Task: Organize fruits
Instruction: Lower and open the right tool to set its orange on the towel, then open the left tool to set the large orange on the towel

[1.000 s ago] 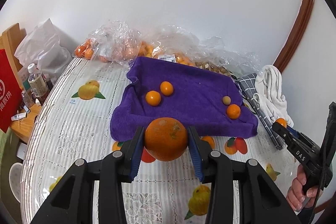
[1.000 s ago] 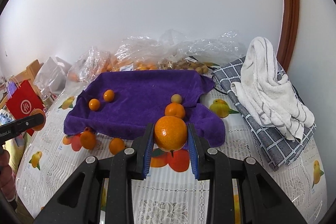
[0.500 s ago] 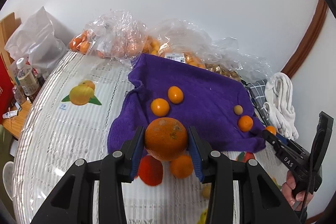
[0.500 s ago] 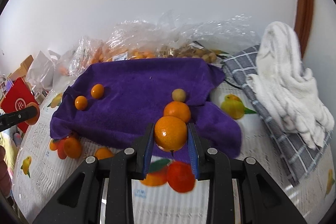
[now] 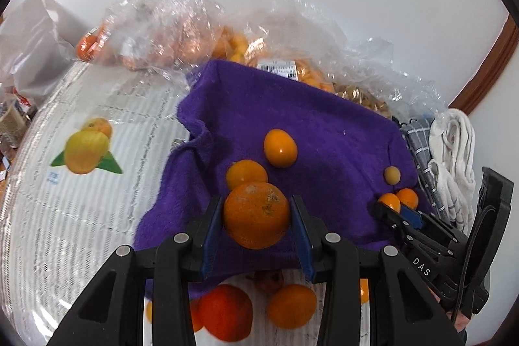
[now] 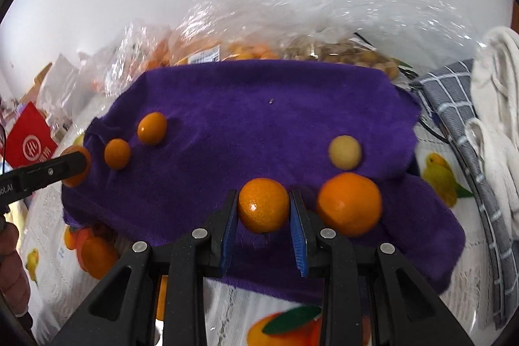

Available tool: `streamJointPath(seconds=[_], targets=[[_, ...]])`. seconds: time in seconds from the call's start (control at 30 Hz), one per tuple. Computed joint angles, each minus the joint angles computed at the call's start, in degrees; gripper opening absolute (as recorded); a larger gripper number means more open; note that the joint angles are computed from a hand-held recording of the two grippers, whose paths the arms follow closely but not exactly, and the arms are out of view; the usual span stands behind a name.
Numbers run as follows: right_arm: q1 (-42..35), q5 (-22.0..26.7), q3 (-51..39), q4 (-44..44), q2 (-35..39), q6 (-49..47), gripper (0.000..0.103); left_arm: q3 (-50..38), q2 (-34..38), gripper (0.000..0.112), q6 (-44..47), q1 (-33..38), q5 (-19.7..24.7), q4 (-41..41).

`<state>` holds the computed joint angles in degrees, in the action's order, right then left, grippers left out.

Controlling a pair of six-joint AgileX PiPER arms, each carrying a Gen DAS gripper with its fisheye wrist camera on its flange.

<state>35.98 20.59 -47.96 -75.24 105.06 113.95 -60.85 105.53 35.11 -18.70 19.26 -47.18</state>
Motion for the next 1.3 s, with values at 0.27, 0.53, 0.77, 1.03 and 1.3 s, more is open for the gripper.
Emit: streamJointPath(seconds=[0.27, 0.53, 0.77, 1.03, 1.3], targets=[[-2.7, -1.7, -1.4, 0.9, 2.5, -1.4, 0.03, -3.2, 4.5, 0.039, 1.7, -1.1, 0.6, -1.8], [-1.4, 1.0, -1.6, 5.5, 1.1, -5.9, 0.036, -7.7, 7.5, 0.039, -1.3, -1.9, 1.2, -0.8], [1.0, 4.9, 0.3, 4.8, -2.9, -4.4, 0.052, -8.2, 8.0, 0.039, -5.6, -3.2, 1.2, 3.9], [6.2, 13.4, 1.5, 10.2, -8.1, -6.4, 0.052, -0.6, -1.0, 0.054, -2.9, -2.5, -0.8, 2.5], [16.0, 23.6, 3.2, 16.8, -13.5, -5.7, 0.052, 13.5, -15.9, 0.066, 0.0, 1.0, -5.2, 3.4]])
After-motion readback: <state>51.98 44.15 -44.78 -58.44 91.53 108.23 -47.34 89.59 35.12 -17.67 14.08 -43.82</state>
